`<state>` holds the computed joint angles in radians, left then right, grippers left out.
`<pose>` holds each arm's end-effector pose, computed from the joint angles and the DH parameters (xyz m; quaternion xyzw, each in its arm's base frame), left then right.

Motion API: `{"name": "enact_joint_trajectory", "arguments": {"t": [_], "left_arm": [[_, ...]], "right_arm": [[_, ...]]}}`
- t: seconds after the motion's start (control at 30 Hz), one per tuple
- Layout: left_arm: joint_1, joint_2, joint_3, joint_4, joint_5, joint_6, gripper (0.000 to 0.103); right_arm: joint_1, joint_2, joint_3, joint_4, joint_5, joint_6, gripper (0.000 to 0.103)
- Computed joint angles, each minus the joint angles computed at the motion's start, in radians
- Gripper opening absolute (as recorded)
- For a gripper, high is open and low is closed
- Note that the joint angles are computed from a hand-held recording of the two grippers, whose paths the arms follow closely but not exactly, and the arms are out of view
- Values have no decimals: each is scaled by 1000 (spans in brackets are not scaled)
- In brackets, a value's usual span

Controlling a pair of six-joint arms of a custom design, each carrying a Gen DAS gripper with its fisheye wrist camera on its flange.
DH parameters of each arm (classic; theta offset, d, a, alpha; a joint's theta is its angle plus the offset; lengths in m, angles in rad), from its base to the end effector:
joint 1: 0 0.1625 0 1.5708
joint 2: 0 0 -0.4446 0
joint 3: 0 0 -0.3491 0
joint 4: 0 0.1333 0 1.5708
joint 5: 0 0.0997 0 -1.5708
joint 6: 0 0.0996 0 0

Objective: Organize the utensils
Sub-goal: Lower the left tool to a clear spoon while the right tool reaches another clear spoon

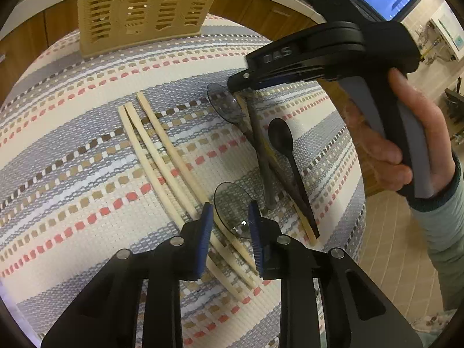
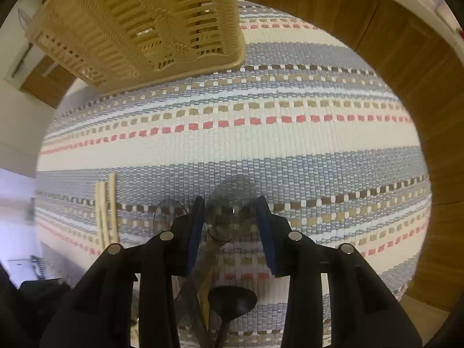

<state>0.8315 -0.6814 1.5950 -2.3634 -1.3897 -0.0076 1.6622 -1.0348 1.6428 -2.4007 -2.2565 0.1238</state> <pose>-0.3233 -0.5791 0.0569 0.3607 0.9263 0.0231 0.1060 0.1272 -0.6188 0.2921 -0.0524 -0.9353 0.1396 0.3210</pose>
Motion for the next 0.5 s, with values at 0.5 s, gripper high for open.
{"name": "enact_joint_trajectory", "arguments": {"t": [0.5], "left_arm": [[-10, 44, -52, -7, 31, -6, 0]], "right_arm": [[-80, -196, 142, -118, 253, -119, 34]]}}
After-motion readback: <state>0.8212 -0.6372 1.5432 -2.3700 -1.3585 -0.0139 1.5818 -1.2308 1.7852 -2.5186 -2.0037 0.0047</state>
